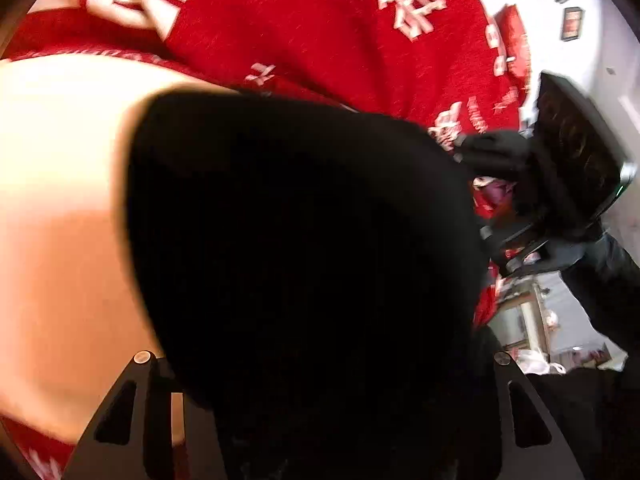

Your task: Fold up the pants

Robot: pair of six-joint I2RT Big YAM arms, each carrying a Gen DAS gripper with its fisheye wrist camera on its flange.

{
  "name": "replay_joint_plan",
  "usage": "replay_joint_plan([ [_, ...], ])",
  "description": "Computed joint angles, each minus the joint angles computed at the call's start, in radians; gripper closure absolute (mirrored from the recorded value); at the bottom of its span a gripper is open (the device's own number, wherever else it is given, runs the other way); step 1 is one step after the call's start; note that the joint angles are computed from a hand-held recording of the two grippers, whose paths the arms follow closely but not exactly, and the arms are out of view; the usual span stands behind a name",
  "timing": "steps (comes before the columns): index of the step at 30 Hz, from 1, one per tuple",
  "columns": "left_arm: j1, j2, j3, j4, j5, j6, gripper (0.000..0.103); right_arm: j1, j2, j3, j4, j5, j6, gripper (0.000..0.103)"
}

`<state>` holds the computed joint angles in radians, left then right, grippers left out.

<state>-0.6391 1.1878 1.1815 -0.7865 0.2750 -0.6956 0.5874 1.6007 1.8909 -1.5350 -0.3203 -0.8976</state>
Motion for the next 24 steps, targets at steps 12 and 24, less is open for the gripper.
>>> replay_joint_plan([
  [12, -0.056, 0.183, 0.338, -0.360, -0.066, -0.006, 0.075, -0.119, -0.194, -0.300, 0.248, 0.308, 0.142, 0.023],
  [24, -0.156, 0.366, 0.728, -0.617, -0.136, -0.064, 0.077, -0.121, -0.388, -0.569, 0.344, 0.291, 0.288, 0.024],
])
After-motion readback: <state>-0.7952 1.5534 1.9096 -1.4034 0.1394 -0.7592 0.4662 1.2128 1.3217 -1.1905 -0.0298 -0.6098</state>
